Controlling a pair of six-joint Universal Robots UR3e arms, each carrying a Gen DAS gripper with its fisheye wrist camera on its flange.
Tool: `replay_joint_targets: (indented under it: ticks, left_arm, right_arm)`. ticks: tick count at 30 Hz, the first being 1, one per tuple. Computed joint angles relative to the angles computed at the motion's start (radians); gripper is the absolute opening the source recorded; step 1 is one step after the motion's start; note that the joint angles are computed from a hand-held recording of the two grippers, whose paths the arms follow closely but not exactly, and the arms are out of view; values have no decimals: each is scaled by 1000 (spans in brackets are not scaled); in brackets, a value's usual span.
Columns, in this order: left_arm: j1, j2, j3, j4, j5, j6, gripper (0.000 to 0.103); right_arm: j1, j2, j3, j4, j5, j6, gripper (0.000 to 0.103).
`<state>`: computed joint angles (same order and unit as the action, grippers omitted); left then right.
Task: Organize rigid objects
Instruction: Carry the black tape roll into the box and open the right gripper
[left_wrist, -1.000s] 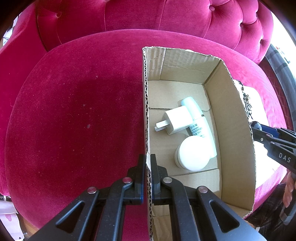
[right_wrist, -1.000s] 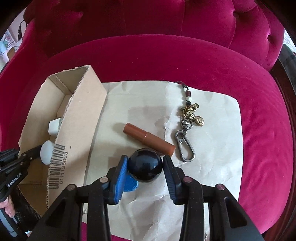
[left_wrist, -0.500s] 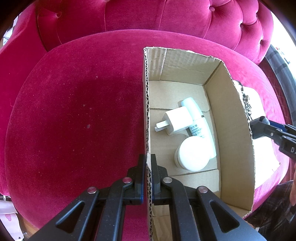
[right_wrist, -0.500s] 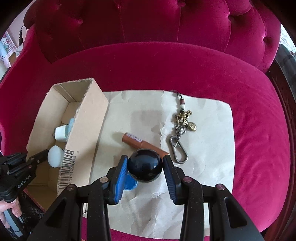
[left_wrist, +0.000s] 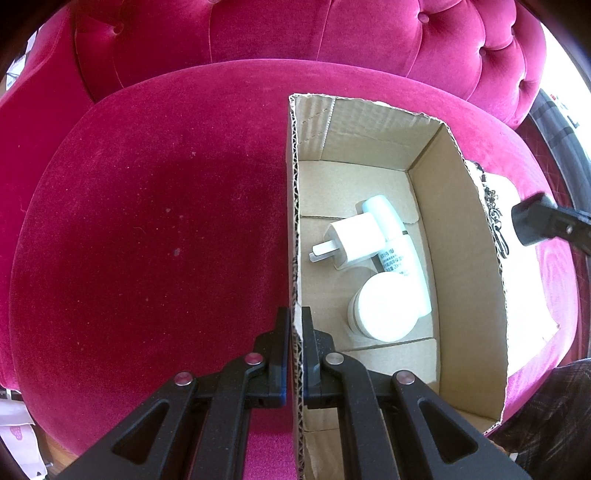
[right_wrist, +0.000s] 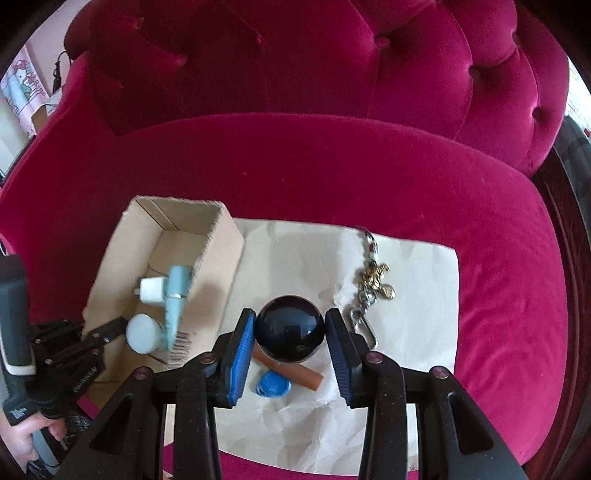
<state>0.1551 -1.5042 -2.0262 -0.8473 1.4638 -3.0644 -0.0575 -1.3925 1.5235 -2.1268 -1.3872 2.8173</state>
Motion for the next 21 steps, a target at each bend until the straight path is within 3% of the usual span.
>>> replay_joint_targets:
  ticks: [21]
  left_arm:
    - [2,-5,3,1,0,4,4]
  right_arm:
    - [134,89,-256,107,38,41,41]
